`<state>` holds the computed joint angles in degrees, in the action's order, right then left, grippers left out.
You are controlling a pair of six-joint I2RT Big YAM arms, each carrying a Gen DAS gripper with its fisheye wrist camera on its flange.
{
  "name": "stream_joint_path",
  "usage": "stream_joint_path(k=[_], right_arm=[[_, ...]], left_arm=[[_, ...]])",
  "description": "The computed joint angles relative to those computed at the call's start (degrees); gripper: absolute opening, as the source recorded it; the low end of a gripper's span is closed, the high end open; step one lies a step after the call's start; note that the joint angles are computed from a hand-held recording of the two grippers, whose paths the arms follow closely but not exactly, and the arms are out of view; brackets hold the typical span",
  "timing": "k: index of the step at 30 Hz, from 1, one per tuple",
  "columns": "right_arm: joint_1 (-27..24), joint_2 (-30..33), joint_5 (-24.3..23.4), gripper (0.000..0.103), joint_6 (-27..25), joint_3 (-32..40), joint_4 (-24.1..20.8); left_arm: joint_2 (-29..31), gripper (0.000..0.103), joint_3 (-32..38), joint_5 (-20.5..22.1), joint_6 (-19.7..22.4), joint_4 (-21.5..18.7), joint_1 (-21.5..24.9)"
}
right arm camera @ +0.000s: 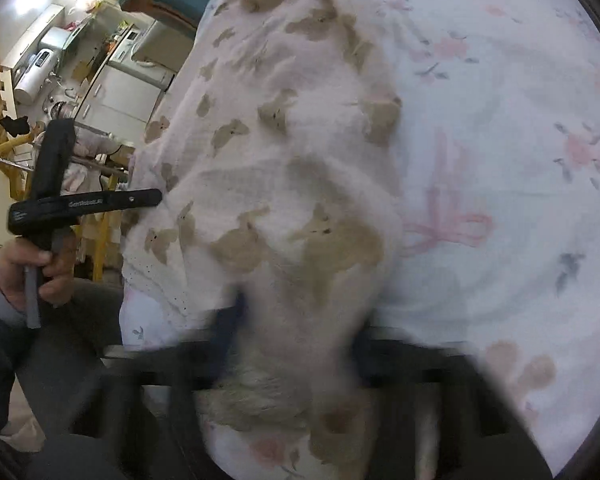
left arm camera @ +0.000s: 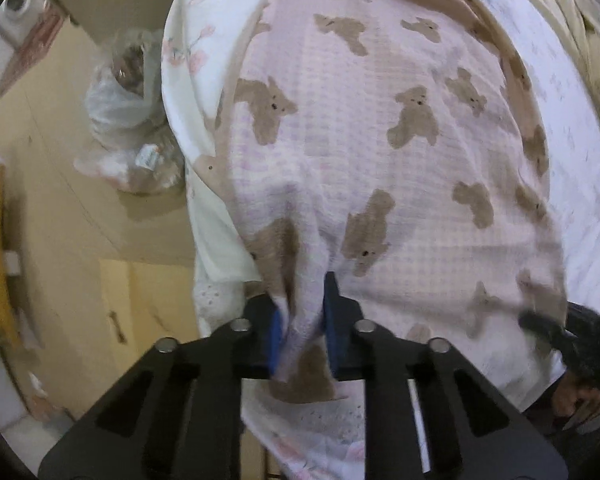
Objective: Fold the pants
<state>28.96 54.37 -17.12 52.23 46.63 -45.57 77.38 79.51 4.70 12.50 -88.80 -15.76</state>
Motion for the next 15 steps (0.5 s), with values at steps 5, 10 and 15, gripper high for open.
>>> stream_joint_path(k=[5, 10, 15], right_arm=[[2.9, 0.3, 4.5, 0.002, -5.2, 4.6, -2.9], [1.7, -7.0, 6.4, 0.002, -2.7, 4.5, -1.8], [2.7, -11.8, 8.9, 0.002, -1.5, 4.4, 0.4]], left_arm=[[-2.0, 0.003, 2.9, -0.2, 0.0, -2.3, 0.1], [-3.8, 0.002, 7.1, 6.6, 1.0, -4.5, 2.1], [-6.1, 0.002, 9.6, 12.0, -1.3, -4.0, 3.0]])
